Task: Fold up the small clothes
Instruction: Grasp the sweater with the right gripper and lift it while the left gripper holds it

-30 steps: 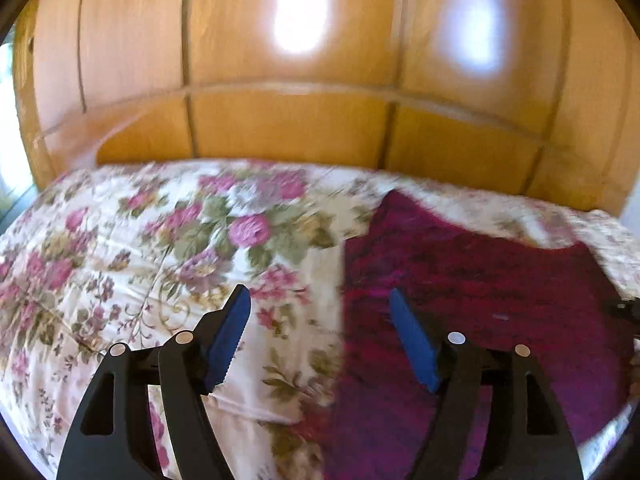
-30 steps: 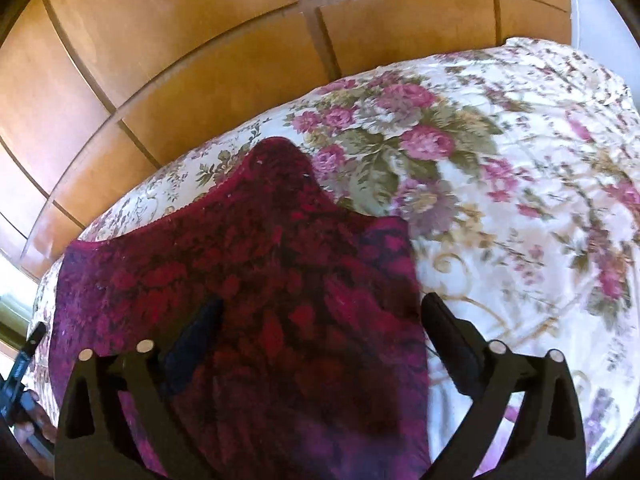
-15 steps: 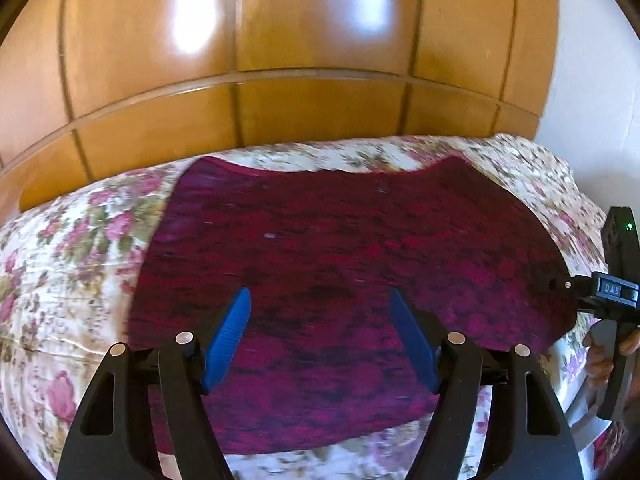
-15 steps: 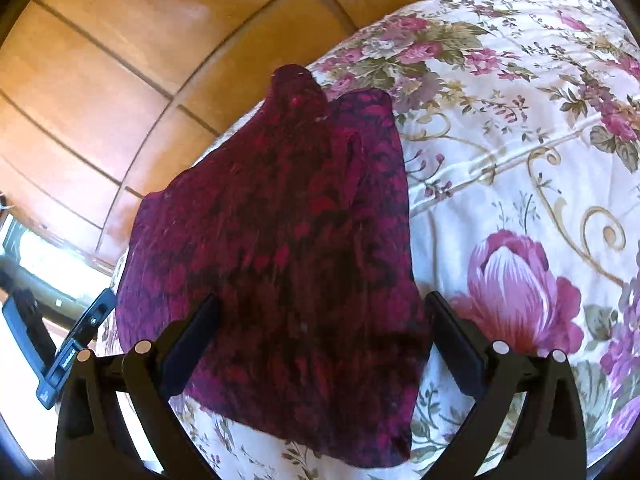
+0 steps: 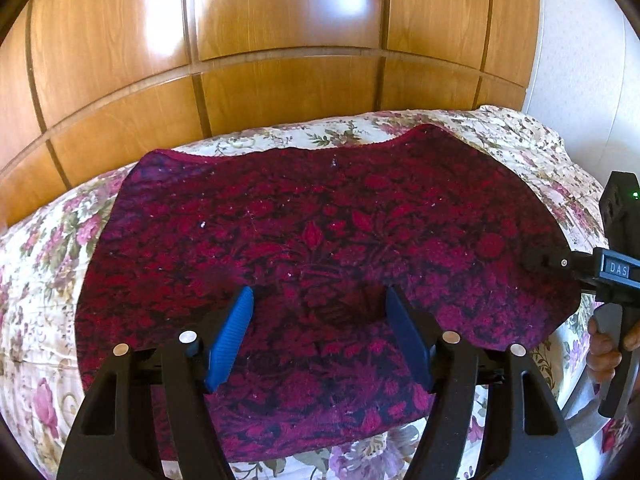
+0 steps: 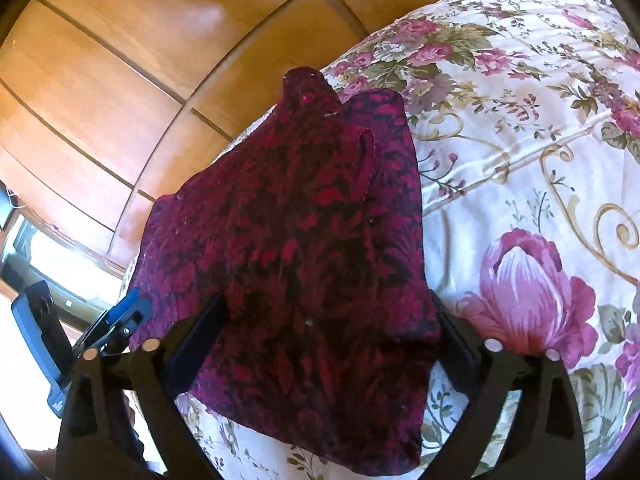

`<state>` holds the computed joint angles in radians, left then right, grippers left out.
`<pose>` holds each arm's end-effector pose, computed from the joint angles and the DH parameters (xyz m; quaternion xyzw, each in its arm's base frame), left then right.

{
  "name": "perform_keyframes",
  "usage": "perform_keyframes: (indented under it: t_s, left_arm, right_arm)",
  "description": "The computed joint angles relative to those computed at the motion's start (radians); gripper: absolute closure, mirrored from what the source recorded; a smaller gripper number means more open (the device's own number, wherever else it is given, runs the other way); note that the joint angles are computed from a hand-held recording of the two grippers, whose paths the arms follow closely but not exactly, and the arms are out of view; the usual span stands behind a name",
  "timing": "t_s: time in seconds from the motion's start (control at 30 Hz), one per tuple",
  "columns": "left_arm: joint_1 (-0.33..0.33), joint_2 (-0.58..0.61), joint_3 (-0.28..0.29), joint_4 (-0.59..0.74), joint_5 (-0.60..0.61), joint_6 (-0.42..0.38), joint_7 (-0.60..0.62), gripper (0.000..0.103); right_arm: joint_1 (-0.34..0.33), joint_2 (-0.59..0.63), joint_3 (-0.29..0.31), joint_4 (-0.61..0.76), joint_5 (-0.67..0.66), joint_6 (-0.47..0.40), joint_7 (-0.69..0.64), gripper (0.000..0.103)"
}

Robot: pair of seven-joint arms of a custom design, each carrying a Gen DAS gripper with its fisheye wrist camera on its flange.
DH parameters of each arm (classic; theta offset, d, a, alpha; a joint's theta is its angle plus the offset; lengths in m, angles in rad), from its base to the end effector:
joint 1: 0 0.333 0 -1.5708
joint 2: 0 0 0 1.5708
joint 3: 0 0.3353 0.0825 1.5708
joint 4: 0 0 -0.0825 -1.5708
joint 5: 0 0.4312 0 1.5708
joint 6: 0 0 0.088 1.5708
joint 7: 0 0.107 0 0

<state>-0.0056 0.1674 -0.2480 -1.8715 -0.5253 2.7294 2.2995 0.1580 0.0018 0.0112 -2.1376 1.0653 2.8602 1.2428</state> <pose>0.6769 -0.1464 0.5005 -0.4501 0.8079 -0.3376 0.1753 0.6117 0.0558 0.4594 -0.4847 0.7618 -0.0339 0.4284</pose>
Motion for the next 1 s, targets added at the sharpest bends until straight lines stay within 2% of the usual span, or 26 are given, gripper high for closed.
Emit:
perform_keyframes:
  t_s: [0.03, 0.17, 0.27, 0.33, 0.43, 0.57, 0.63, 0.73, 0.83, 1.0]
  left_arm:
    - [0.001, 0.002, -0.001, 0.002, -0.003, -0.003, 0.000, 0.035]
    - [0.004, 0.006, -0.004, 0.002, -0.015, -0.005, 0.008, 0.035]
    - [0.011, 0.012, -0.007, 0.011, -0.035, -0.018, 0.020, 0.035]
    - [0.014, 0.017, -0.007, 0.018, -0.045, -0.028, 0.024, 0.035]
    - [0.024, 0.021, -0.008, 0.030, -0.071, -0.055, 0.030, 0.036]
    - [0.058, 0.038, -0.006, 0.080, -0.177, -0.160, 0.050, 0.045]
    - [0.079, 0.059, 0.002, 0.123, -0.228, -0.242, 0.044, 0.060]
    - [0.103, 0.093, 0.012, 0.180, -0.266, -0.338, 0.023, 0.072]
    - [0.145, 0.126, 0.010, 0.235, -0.346, -0.453, 0.027, 0.073]
    - [0.176, 0.148, 0.023, 0.266, -0.388, -0.511, 0.001, 0.073]
  right_arm:
    - [-0.001, -0.002, -0.001, -0.001, 0.012, -0.010, -0.015, 0.022]
    - [-0.002, -0.005, -0.004, 0.000, -0.016, -0.037, -0.011, 0.030]
    - [-0.001, -0.004, -0.003, 0.008, -0.007, -0.051, -0.002, 0.043]
    - [0.003, -0.010, 0.001, 0.010, -0.006, -0.048, 0.009, 0.054]
    - [0.013, -0.027, 0.005, 0.014, -0.015, -0.029, 0.029, 0.061]
    - [0.037, -0.037, 0.012, 0.053, -0.014, 0.001, 0.017, 0.065]
    - [0.052, -0.029, 0.017, 0.093, 0.004, 0.007, -0.015, 0.066]
    - [0.071, 0.004, 0.032, 0.171, 0.002, 0.004, -0.055, 0.066]
    - [0.087, 0.065, 0.055, 0.267, -0.062, -0.002, -0.041, 0.067]
    - [0.116, 0.166, 0.082, 0.401, -0.259, -0.024, 0.048, 0.067]
